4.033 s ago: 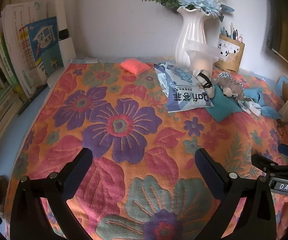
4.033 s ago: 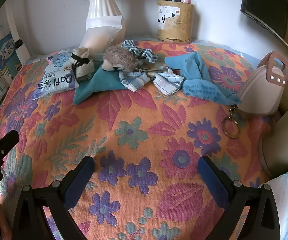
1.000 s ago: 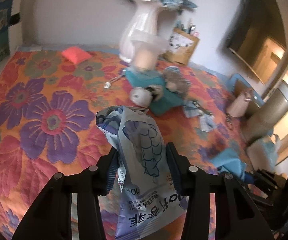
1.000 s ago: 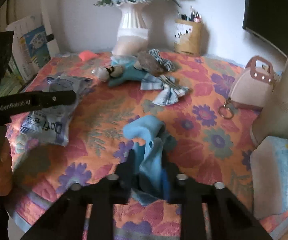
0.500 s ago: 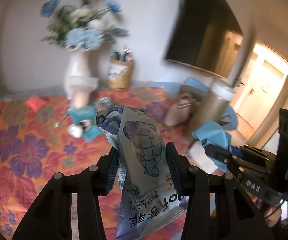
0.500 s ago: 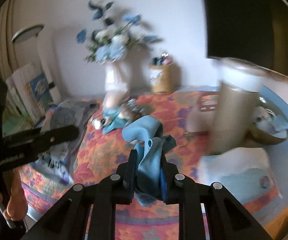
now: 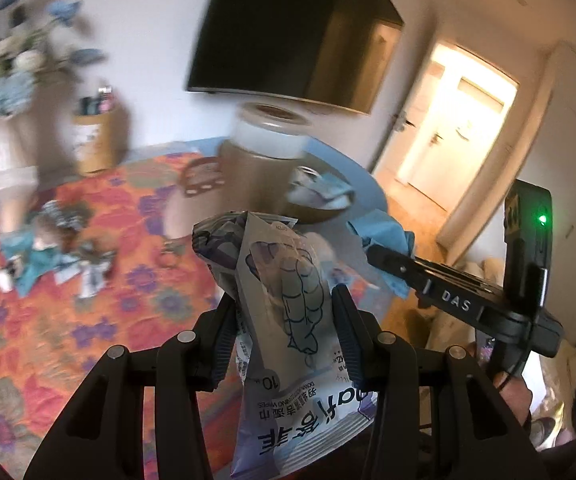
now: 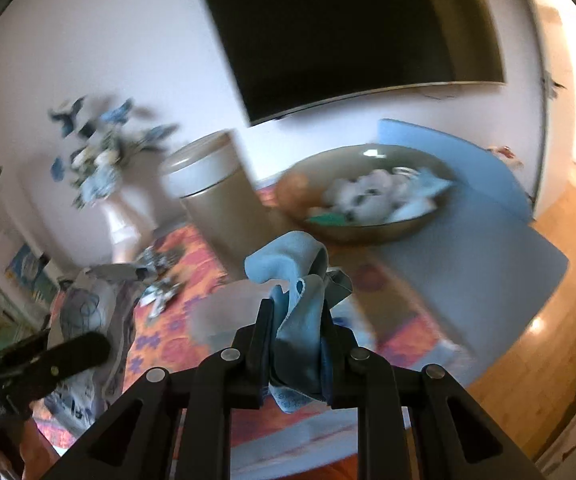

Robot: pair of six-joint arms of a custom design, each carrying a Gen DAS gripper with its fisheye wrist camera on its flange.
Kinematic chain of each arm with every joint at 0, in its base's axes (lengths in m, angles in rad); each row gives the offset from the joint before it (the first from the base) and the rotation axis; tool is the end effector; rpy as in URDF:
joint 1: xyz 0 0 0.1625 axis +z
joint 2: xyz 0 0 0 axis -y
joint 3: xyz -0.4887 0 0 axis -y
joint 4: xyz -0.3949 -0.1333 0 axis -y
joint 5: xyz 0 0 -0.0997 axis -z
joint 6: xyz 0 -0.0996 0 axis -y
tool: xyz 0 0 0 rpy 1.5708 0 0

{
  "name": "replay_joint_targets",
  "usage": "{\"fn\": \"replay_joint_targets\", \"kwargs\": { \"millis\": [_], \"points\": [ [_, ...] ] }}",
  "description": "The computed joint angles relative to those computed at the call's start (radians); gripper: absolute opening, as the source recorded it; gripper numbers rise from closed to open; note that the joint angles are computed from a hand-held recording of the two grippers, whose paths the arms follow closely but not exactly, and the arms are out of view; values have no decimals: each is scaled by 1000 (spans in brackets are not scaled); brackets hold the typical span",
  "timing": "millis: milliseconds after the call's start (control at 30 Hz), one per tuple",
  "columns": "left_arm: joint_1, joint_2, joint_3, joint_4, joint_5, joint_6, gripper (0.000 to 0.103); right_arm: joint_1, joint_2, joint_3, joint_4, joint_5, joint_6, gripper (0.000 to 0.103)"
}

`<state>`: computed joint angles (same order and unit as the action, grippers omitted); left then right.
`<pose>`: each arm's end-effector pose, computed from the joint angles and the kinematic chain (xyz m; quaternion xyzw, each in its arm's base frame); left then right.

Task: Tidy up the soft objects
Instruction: 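Carry the wipes bag and teal cloth to the brown glass bowl and release both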

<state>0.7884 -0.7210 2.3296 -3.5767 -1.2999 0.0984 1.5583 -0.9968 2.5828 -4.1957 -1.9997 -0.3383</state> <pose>-0.2258 -0.4541 0.0406 0.3900 0.8900 -0.2286 0.0591 0.0870 -0.3891 0.2180 0.0333 -0.8541 0.4454 0.2665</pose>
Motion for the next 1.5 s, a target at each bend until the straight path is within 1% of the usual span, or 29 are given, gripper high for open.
{"fn": "replay_joint_targets", "kwargs": {
  "millis": [33,167,233,333,400,467,567,700,800,867,933,1000,1033,1100,1133,1167,1200,1233,1300,1367,1400,1433,1467,1500],
  "points": [
    [-12,13,-11,10,-6,-1,43,-26,-15,16,-21,15,4,19],
    [-43,46,-49,46,-39,-7,43,-113,-70,53,-41,83,19,19],
    [-55,62,-72,68,-55,-11,43,-160,-103,66,-33,119,33,19],
    [-78,90,-120,106,-61,-12,43,-208,-143,73,-13,157,50,19],
    [-90,106,-156,130,-61,-14,43,-226,-171,69,13,178,57,19],
    [-106,120,-201,153,-63,-20,43,-229,-202,59,38,195,55,19],
    [-117,134,-263,173,-55,-25,43,-204,-239,22,69,181,29,19],
    [-115,155,-376,225,-42,-49,43,-178,-290,-54,159,185,5,19],
    [-108,178,-468,283,-9,-66,43,-175,-317,-132,269,200,15,19],
    [-98,199,-539,333,12,-87,43,-185,-325,-190,358,227,30,19],
    [-89,223,-602,376,33,-100,43,-191,-317,-255,440,240,50,19],
    [-80,248,-656,410,50,-111,43,-192,-297,-314,507,235,64,19],
    [-75,266,-685,421,73,-106,43,-193,-282,-350,541,227,73,19],
    [-70,294,-729,426,111,-104,49,-198,-251,-418,618,218,86,21],
    [-65,311,-754,434,135,-102,54,-204,-241,-447,665,221,93,23],
    [-63,319,-771,446,150,-107,67,-212,-234,-474,716,227,102,34],
    [-59,327,-784,455,156,-111,75,-219,-226,-499,768,231,113,55],
    [-55,327,-786,448,137,-103,81,-233,-219,-519,805,238,129,60],
    [-55,324,-780,438,119,-78,81,-257,-217,-522,815,261,152,61],
    [-63,314,-771,450,117,-88,81,-277,-226,-507,816,294,171,61],
    [-66,299,-748,431,77,-92,81,-284,-232,-497,811,305,179,61],
    [-70,293,-738,418,61,-84,84,-289,-239,-484,802,311,184,61],
    [-82,285,-719,395,64,-54,89,-290,-245,-472,793,309,183,61],
    [-92,282,-708,379,83,-26,89,-289,-253,-460,783,303,181,61]
  ]
}}
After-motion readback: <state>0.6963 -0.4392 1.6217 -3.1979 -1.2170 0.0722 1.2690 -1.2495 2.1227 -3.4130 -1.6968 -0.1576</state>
